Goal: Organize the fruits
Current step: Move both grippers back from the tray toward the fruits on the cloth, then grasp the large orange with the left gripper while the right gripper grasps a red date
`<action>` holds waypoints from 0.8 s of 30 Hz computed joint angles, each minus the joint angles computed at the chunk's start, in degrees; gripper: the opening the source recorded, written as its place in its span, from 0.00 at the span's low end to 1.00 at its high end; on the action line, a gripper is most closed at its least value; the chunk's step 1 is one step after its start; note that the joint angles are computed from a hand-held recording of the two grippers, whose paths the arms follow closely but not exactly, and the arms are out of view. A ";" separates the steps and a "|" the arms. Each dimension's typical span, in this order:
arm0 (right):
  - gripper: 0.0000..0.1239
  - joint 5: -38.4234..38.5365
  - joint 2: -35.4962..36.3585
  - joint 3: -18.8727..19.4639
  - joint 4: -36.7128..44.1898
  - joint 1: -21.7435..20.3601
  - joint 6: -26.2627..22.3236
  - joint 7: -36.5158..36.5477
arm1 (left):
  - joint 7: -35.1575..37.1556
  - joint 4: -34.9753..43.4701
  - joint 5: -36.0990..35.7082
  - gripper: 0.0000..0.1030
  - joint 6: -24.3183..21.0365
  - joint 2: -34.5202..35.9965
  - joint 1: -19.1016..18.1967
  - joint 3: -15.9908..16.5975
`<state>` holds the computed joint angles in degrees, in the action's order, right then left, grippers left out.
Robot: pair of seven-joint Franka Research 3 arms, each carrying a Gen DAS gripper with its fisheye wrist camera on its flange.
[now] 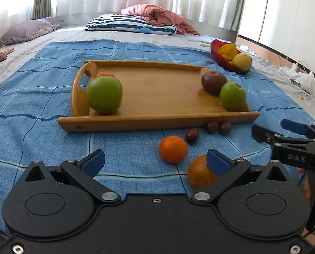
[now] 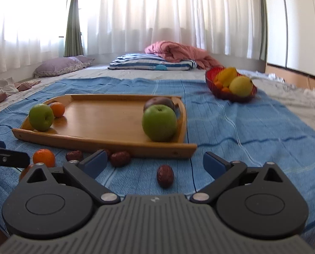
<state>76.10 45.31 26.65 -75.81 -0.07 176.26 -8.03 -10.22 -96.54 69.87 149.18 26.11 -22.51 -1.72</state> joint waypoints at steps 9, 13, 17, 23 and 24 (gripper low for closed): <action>0.62 -0.58 2.50 1.84 1.78 -0.53 3.98 -0.88 | -0.33 -0.25 -0.22 1.00 2.63 -0.10 -0.52 -0.47; 0.51 -2.48 2.54 2.35 1.05 -1.05 3.84 0.72 | 2.21 0.74 -1.73 0.99 4.54 0.87 -0.42 -0.89; 0.46 -5.36 2.69 2.32 0.42 -1.07 3.67 4.43 | 6.31 2.18 -5.37 0.79 6.10 2.47 -0.44 -0.97; 0.37 -9.16 3.41 4.22 -0.32 -2.08 5.36 7.46 | 8.05 5.26 -8.14 0.69 5.86 5.01 -2.37 0.66; 0.37 -10.06 3.53 4.13 -0.34 -1.95 5.55 8.45 | 8.54 5.81 -8.50 0.69 5.30 5.39 -2.71 0.85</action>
<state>66.04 48.84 30.78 -76.15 -2.02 181.81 0.42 -1.68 -90.73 61.37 154.47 31.49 -25.22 -0.87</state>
